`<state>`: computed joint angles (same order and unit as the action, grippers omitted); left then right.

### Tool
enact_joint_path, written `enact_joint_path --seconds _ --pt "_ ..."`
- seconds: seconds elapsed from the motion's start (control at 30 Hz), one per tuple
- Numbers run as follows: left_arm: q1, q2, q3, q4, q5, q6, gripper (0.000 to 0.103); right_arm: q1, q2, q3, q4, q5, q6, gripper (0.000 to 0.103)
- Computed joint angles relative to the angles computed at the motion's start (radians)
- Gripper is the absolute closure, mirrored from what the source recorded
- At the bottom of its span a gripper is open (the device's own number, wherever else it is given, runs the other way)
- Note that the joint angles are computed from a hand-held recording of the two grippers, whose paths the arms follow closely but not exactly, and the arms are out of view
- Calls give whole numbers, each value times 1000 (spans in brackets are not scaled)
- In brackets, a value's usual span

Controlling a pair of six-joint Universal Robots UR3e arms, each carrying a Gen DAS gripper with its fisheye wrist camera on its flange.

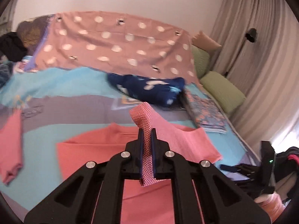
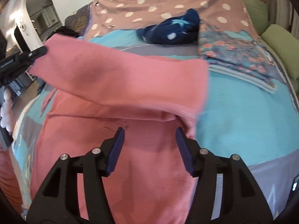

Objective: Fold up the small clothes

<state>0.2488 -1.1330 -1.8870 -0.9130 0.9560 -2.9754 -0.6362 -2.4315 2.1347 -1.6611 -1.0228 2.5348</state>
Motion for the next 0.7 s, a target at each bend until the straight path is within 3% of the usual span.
enact_joint_path --seconds 0.23,0.3,0.43,0.6,0.7 --pt "183 56 -139 -111 -20 93 96 129 122 70 -233 -136 153 44" --pt "184 36 -160 -100 -1 93 95 133 125 74 -240 -138 157 44" --pt "148 7 -180 -33 136 43 78 123 110 66 -231 -130 138 44" --pt "241 86 -222 -75 88 86 76 170 148 36 -266 -130 160 50" --pt "215 66 -232 -61 107 98 75 211 196 20 -310 -94 174 54"
